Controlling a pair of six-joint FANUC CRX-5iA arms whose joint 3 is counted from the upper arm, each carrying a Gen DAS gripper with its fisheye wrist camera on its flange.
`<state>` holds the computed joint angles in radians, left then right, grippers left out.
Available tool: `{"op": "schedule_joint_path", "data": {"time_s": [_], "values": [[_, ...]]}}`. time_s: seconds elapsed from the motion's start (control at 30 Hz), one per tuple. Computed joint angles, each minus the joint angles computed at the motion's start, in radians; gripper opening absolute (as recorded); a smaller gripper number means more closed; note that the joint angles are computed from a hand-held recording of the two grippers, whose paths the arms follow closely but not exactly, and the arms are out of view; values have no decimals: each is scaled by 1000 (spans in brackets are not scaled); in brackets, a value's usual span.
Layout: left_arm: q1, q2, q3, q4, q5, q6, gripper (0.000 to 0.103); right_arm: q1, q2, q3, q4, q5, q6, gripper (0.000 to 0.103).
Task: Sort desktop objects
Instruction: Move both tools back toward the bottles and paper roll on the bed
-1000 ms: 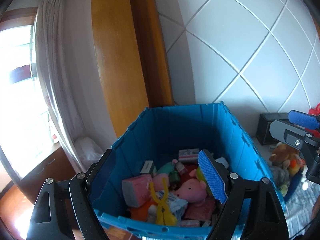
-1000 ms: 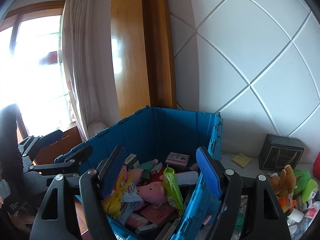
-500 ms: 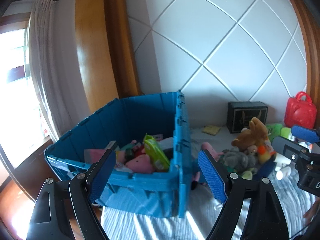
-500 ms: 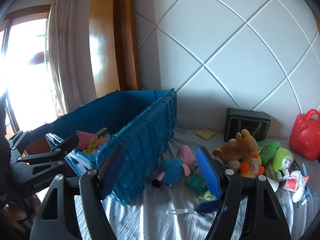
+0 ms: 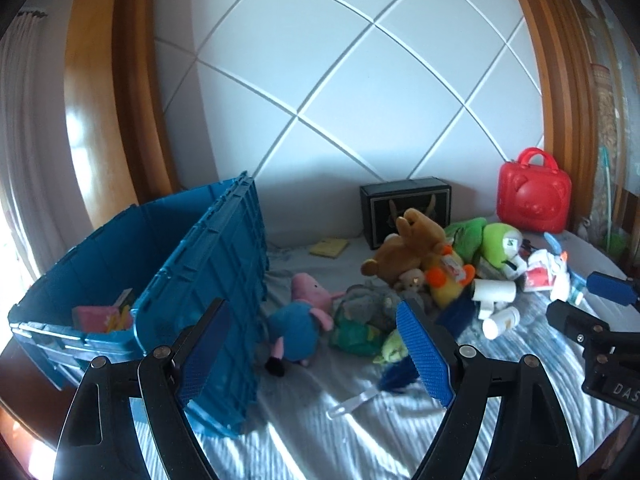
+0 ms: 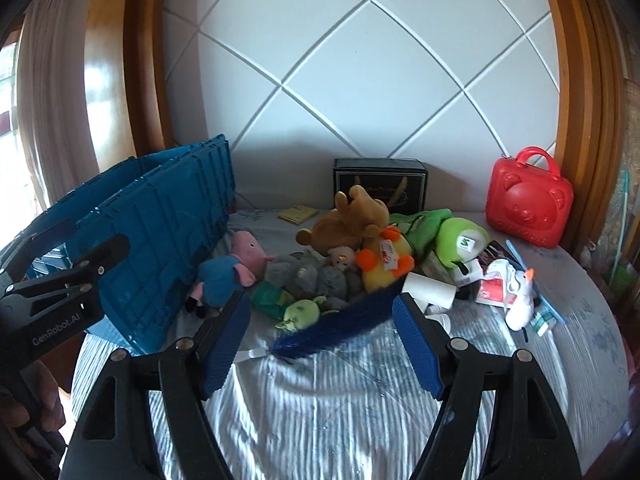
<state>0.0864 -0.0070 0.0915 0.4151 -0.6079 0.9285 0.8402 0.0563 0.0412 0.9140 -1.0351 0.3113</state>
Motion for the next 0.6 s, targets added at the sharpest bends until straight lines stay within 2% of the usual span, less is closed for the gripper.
{"op": "schedule_joint_path", "data": {"time_s": [0.07,0.3,0.43,0.6], "values": [[-4,28,18,-5,-17,-25,85,-14,4,-3,-21,-24,-16,73],[-15,135,78,10,-53,-123,85,-77,4,-45,-65,-15,-80,73],[-36,204,142,-14,-84,-106,85,-121,6,-66,-111,-18,-76,73],[-98,295,239,-87,-117,-35,85,-231,8,-72,-241,58,65,73]]}}
